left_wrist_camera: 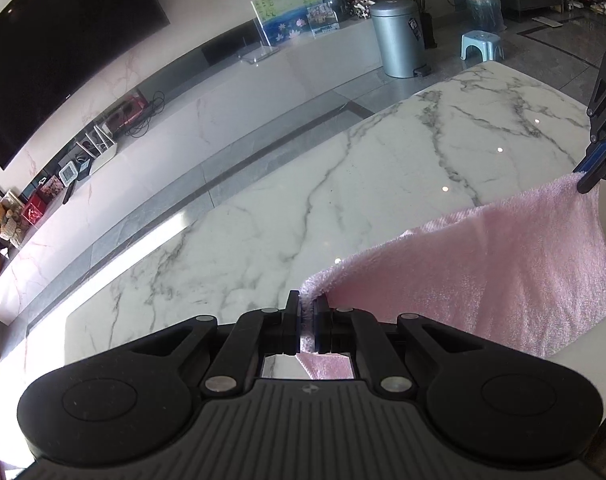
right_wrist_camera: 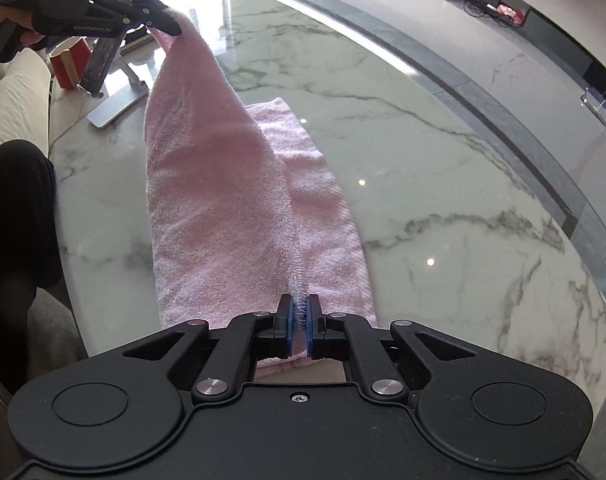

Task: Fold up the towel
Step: 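Fold the lifted towel half over the other half with both grippers, then lower the towel and open both grippers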

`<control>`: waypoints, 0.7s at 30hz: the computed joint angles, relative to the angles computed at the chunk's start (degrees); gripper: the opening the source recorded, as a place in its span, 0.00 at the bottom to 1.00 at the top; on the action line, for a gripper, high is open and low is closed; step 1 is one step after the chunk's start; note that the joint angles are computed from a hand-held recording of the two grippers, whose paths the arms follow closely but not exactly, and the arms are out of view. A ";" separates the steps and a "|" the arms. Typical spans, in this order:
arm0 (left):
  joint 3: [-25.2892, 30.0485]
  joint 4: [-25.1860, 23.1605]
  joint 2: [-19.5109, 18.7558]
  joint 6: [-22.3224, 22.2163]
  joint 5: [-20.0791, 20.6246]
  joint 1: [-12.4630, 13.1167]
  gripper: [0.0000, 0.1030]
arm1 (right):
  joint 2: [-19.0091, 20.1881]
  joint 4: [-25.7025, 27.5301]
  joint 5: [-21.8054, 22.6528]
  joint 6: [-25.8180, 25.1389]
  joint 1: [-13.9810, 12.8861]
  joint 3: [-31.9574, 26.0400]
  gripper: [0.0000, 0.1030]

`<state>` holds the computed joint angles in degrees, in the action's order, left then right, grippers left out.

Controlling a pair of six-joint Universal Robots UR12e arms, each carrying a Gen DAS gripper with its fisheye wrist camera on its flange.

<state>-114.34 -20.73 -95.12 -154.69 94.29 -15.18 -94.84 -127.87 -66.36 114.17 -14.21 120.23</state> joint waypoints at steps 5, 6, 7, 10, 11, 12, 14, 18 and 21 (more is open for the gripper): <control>3.94 -2.19 -5.08 2.40 2.00 -0.96 0.04 | 2.69 -2.42 -1.08 2.90 -0.02 -1.08 0.04; 4.58 -2.24 -6.21 2.83 2.66 -1.17 0.04 | 3.39 -2.72 -1.13 3.36 0.02 -1.28 0.04; 5.07 -2.55 -7.01 2.75 3.17 -1.31 0.04 | 4.03 -2.98 -1.19 3.79 0.05 -1.44 0.04; 6.43 -3.85 -9.35 2.03 3.41 -1.44 0.04 | 5.61 -3.86 -1.52 4.79 0.09 -1.64 0.04; 6.70 -4.35 -9.84 1.87 3.56 -1.46 0.05 | 6.02 -4.01 -1.58 5.07 0.06 -1.66 0.04; 6.93 -4.88 -10.34 1.72 3.71 -1.47 0.05 | 6.40 -4.10 -1.61 5.39 0.04 -1.67 0.04; 7.42 -5.96 -11.35 1.42 4.01 -1.48 0.07 | 6.80 -4.36 -1.68 5.91 -0.01 -1.55 0.04; 7.25 -6.20 -11.75 0.73 4.58 -1.35 0.09 | 7.17 -5.48 -1.29 6.78 -0.27 -0.99 0.09; 6.66 -4.72 -11.59 0.58 5.42 -1.35 0.20 | 6.95 -7.40 -1.26 7.59 -0.43 -0.29 0.27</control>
<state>-107.68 -25.45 -106.71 -154.11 99.71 -16.53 -87.89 -135.26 -67.61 121.77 -14.65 119.93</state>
